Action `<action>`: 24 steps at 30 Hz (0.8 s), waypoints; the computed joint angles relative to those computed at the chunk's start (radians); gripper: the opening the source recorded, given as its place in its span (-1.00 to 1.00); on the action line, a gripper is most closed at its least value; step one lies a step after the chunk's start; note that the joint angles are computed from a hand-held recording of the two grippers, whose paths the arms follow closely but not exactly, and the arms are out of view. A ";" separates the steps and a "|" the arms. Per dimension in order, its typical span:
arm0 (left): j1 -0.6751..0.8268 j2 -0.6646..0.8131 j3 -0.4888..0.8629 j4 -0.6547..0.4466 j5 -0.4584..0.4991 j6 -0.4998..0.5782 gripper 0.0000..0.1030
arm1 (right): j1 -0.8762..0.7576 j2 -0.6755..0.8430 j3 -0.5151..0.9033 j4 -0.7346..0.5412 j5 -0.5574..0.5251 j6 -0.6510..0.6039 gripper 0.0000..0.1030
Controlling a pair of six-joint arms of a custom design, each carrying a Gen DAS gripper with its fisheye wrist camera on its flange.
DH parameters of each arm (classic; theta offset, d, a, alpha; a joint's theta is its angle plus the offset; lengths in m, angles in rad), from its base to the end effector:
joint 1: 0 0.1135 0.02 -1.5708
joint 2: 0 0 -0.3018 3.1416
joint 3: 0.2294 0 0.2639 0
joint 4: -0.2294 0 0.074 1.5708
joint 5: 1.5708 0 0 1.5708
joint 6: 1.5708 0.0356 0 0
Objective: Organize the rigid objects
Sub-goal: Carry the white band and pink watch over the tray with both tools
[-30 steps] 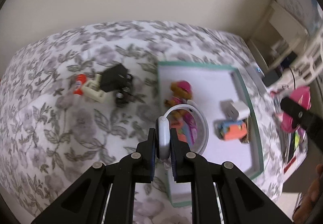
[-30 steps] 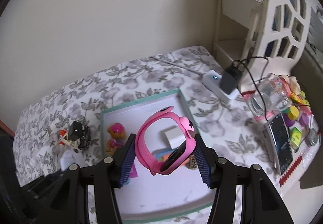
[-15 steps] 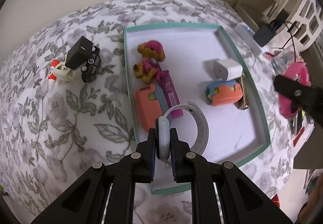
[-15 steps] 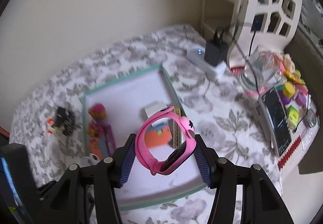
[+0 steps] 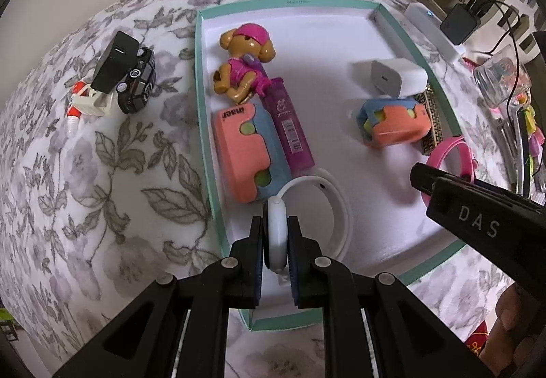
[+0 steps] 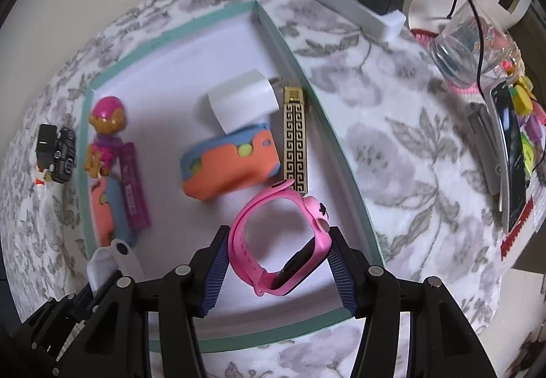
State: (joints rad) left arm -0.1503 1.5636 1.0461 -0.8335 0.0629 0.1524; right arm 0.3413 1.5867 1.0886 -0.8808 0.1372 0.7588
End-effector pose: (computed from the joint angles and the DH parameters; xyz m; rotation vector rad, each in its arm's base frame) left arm 0.2911 -0.0463 0.2334 0.4504 2.8855 -0.0915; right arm 0.2844 0.0958 0.2379 0.6212 2.8395 -0.0240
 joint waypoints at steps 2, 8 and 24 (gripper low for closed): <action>-0.011 0.003 -0.009 0.006 -0.007 -0.005 -0.74 | 0.000 0.010 0.000 -0.002 -0.007 -0.003 0.14; -0.044 0.030 -0.036 0.020 -0.030 -0.028 -0.74 | 0.007 0.047 -0.009 0.006 -0.019 -0.001 0.14; -0.042 0.037 -0.038 0.027 -0.036 -0.011 -0.69 | 0.034 0.071 -0.001 0.001 -0.003 0.011 0.18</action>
